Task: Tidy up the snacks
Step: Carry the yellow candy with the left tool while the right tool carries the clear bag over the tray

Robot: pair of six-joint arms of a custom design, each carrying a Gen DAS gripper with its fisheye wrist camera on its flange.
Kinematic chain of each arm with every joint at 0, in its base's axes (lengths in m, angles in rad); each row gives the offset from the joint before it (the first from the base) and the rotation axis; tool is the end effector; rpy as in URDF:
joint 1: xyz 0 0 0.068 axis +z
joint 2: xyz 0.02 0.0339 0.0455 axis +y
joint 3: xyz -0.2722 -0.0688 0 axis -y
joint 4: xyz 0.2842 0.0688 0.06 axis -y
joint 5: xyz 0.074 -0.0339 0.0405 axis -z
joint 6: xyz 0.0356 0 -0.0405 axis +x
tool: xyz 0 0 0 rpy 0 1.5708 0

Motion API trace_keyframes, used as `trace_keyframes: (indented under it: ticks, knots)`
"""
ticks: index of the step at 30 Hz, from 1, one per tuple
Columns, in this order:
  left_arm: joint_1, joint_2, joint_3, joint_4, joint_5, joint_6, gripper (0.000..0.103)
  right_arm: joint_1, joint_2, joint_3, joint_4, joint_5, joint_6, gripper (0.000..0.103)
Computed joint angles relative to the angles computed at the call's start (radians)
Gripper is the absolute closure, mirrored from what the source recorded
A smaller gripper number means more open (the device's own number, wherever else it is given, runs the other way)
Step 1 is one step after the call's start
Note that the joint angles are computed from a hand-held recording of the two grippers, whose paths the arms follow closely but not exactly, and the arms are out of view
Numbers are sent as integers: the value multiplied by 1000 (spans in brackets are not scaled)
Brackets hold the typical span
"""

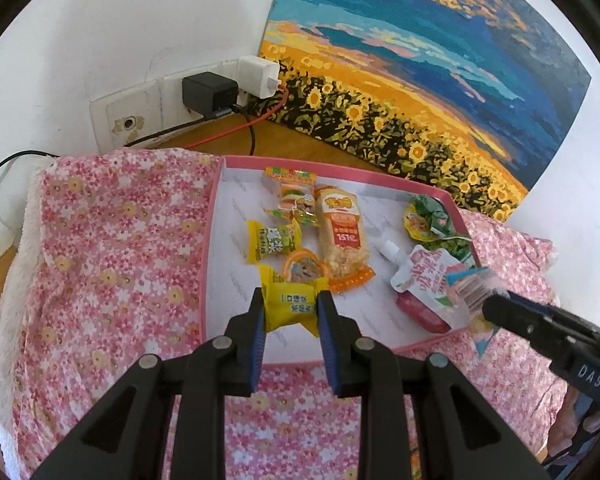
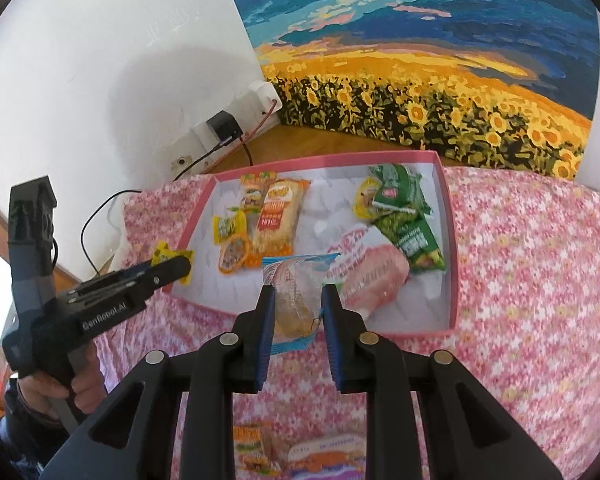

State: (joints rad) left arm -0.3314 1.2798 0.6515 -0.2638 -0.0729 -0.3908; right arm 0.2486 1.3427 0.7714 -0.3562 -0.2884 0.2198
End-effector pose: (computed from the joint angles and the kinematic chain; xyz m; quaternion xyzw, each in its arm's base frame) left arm 0.2617 -0.0873 0.1705 -0.0401 0.9416 -0.0854 0.3233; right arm 0.2833 0.0824 0.1889 -0.0589 0.9381 0.2052 0.2727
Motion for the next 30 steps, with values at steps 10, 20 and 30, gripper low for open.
trace_keyframes:
  ticks: [10, 20, 30]
  knots:
    - [11, 84, 24, 37, 23, 9, 78, 0, 147, 99, 34, 15, 2, 79]
    - [38, 156, 59, 65, 39, 25, 78, -14, 266, 179, 55, 23, 11, 79]
    - [77, 259, 83, 130, 57, 62, 78, -25, 354, 223, 79, 26, 26, 79]
